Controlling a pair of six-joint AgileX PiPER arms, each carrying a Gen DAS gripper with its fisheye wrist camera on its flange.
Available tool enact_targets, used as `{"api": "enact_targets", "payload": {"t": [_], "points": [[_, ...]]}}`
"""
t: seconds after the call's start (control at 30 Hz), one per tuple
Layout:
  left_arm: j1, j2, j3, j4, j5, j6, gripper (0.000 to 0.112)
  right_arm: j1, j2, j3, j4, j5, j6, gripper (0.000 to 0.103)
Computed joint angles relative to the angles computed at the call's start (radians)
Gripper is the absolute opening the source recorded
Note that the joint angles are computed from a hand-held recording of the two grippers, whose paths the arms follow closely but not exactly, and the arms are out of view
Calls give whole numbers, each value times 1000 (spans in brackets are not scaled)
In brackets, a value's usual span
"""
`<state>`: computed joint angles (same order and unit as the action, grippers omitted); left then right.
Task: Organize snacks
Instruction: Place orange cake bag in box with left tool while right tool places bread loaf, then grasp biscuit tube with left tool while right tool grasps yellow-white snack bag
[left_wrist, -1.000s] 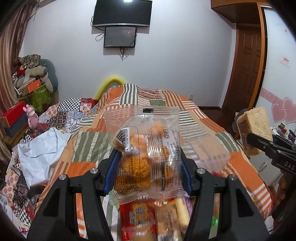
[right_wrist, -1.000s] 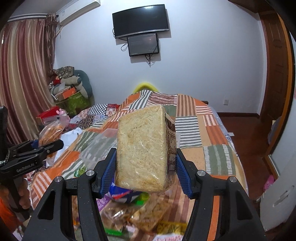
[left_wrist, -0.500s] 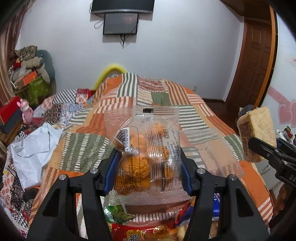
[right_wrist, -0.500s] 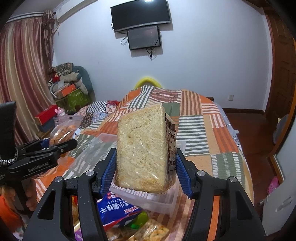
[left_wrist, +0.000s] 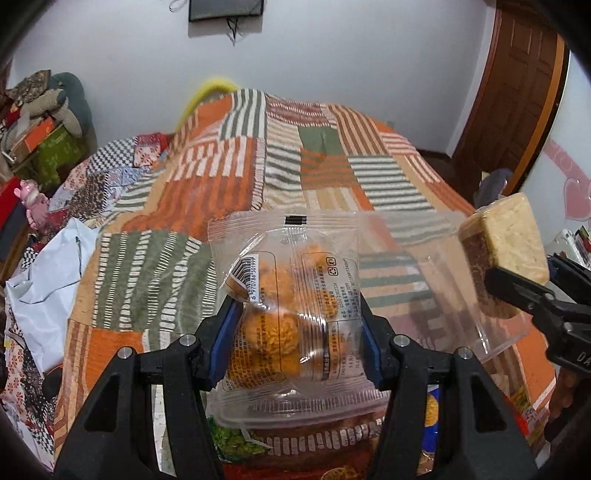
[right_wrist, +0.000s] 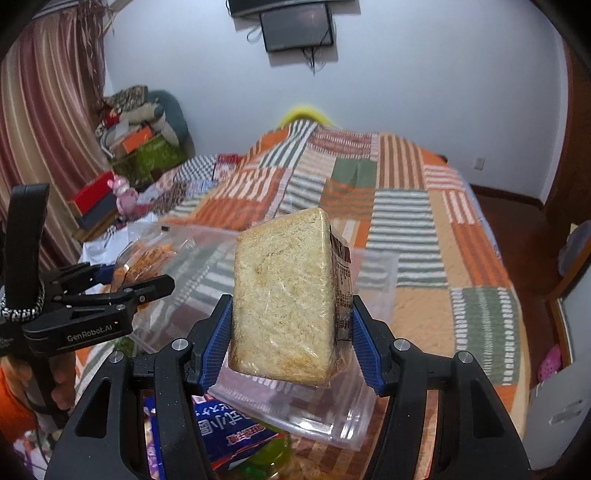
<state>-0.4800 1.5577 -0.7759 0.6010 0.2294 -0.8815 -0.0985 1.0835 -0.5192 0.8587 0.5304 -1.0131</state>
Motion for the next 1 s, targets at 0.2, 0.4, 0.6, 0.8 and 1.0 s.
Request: {"api": "enact_targets", "payload": {"t": [0.2,0.4,0.6,0.8,1.0], "points": [[10,52,-40,-202,-7,204,58,36,83,-30,-65,-14,50,57],[-2,84,-68,-223,18,238,58,42,145,-50,-86,1,47,57],[15,112,-85,-264,34,268,59,43,167,-58,-93,22,47,57],[4,100,-80,-261,52,274,60,49,106,-47,-100,14,47,57],[-31,20,-40,-105,75,111,67,35,42,-34,-124,25,67,57]]}}
